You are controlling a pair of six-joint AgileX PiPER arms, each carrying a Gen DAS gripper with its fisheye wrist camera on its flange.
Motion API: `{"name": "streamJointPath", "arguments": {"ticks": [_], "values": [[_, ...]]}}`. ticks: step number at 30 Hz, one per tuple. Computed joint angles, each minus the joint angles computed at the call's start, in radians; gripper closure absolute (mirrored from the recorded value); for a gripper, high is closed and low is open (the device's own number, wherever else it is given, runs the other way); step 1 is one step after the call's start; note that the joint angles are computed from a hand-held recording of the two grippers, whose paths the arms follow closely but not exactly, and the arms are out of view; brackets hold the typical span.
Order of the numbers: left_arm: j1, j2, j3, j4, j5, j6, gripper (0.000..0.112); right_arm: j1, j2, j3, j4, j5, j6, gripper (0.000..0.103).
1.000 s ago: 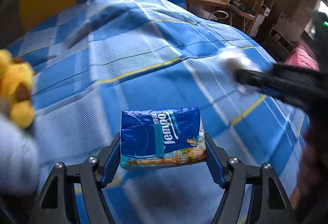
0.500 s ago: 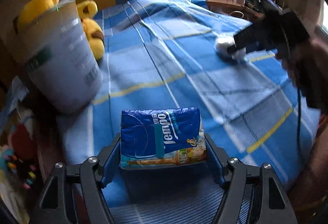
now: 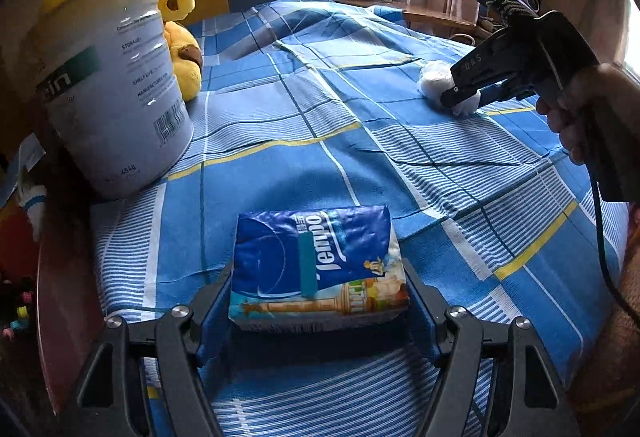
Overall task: Organize soft objects
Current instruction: 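Carry the Tempo tissue pack into the gold tray and release it with the left gripper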
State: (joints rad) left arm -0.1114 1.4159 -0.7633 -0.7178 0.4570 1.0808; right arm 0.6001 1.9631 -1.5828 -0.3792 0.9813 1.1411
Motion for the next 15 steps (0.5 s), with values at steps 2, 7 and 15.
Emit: {"name": "streamJointPath", "arguments": {"ticks": [2, 7, 15], "values": [[0.006, -0.006, 0.009, -0.019, -0.001, 0.022, 0.037, -0.003, -0.005, 0.009, 0.002, -0.01, 0.009, 0.066], [0.013, -0.012, 0.018, -0.041, -0.001, 0.049, 0.037, -0.005, -0.006, 0.015, -0.005, -0.016, 0.019, 0.066], [0.011, -0.017, 0.001, 0.028, 0.022, -0.015, 0.038, 0.02, 0.022, -0.013, -0.059, 0.019, 0.013, 0.066]]}}
